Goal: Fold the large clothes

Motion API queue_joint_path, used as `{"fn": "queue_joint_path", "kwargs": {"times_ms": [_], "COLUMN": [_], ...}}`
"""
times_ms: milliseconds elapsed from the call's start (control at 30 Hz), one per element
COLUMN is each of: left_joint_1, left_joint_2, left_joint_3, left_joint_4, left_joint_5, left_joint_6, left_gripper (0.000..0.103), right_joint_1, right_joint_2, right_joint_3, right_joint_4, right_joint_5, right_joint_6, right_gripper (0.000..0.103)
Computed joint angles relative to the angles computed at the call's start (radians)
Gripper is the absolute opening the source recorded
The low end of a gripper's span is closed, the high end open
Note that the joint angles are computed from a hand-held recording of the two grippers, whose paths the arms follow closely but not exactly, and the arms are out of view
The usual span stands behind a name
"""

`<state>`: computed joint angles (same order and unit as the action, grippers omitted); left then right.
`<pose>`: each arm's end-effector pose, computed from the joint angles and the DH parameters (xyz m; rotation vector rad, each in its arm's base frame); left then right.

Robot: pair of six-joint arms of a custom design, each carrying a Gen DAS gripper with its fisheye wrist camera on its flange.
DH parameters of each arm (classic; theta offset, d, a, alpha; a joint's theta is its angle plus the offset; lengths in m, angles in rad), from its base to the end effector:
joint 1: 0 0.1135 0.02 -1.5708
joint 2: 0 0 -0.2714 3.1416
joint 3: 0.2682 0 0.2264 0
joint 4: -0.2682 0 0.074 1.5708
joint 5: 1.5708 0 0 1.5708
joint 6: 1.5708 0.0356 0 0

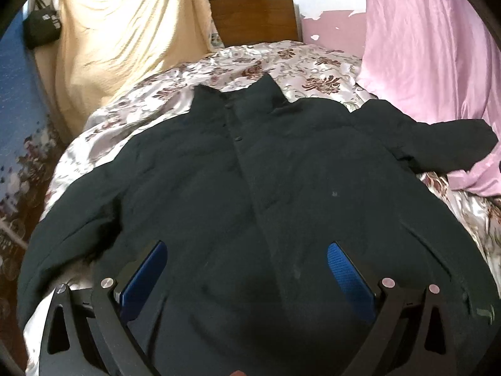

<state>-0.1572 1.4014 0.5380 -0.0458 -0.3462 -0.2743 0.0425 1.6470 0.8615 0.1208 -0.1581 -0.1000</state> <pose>0.2268 -0.0237 0.1693 -0.2862 2.4036 0.2350 0.3228 0.0193 0.2048 -0.2443 2.2162 0.1452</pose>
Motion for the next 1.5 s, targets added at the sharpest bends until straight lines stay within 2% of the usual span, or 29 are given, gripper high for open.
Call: {"fn": "queue_joint_path", "kwargs": {"times_ms": [167, 333, 400, 533, 633, 800, 900, 1033, 1067, 1133, 1200, 1233, 1300, 1400, 1500], "left_joint_1": [0.013, 0.017, 0.02, 0.022, 0.031, 0.038, 0.032, 0.031, 0.033, 0.038, 0.041, 0.042, 0.045, 0.049, 0.059], "left_joint_2": [0.227, 0.401, 0.449, 0.51, 0.548, 0.572, 0.578, 0.579, 0.579, 0.581, 0.581, 0.581, 0.581, 0.576, 0.564], "left_joint_3": [0.086, 0.168, 0.186, 0.207, 0.221, 0.213, 0.202, 0.198, 0.195, 0.192, 0.191, 0.191, 0.188, 0.189, 0.194], "left_joint_4": [0.149, 0.222, 0.239, 0.249, 0.248, 0.276, 0.294, 0.301, 0.307, 0.316, 0.32, 0.32, 0.325, 0.32, 0.298], "left_joint_5": [0.046, 0.053, 0.056, 0.043, 0.048, 0.059, 0.05, 0.052, 0.055, 0.061, 0.067, 0.07, 0.076, 0.084, 0.102], "left_joint_6": [0.016, 0.021, 0.016, 0.019, 0.014, 0.006, 0.006, 0.005, 0.005, 0.007, 0.006, 0.005, 0.004, 0.002, 0.0], "left_gripper": [0.103, 0.103, 0.103, 0.103, 0.103, 0.103, 0.103, 0.103, 0.103, 0.103, 0.103, 0.103, 0.103, 0.103, 0.103], "right_joint_1": [-0.067, -0.127, -0.155, -0.214, -0.219, -0.242, -0.25, -0.251, -0.248, -0.239, -0.226, -0.22, -0.215, -0.199, -0.161], "right_joint_2": [0.114, 0.227, 0.272, 0.428, 0.552, 0.711, 0.771, 0.818, 0.824, 0.843, 0.857, 0.852, 0.823, 0.772, 0.682], "right_joint_3": [0.099, 0.222, 0.287, 0.526, 0.717, 0.934, 0.992, 1.03, 1.034, 1.051, 1.067, 1.051, 0.993, 0.915, 0.789], "right_joint_4": [0.005, 0.007, -0.003, -0.096, -0.209, -0.381, -0.389, -0.335, -0.323, -0.312, -0.313, -0.291, -0.236, -0.15, -0.031], "right_joint_5": [0.013, 0.062, 0.029, -0.086, -0.043, 0.013, 0.033, 0.043, 0.048, 0.076, 0.11, 0.129, 0.159, 0.192, 0.235], "right_joint_6": [0.022, 0.028, 0.04, 0.121, 0.169, 0.292, 0.338, 0.395, 0.405, 0.42, 0.432, 0.439, 0.437, 0.388, 0.305], "right_gripper": [0.102, 0.102, 0.102, 0.102, 0.102, 0.102, 0.102, 0.101, 0.098, 0.083, 0.054, 0.048, 0.025, 0.016, 0.013]}}
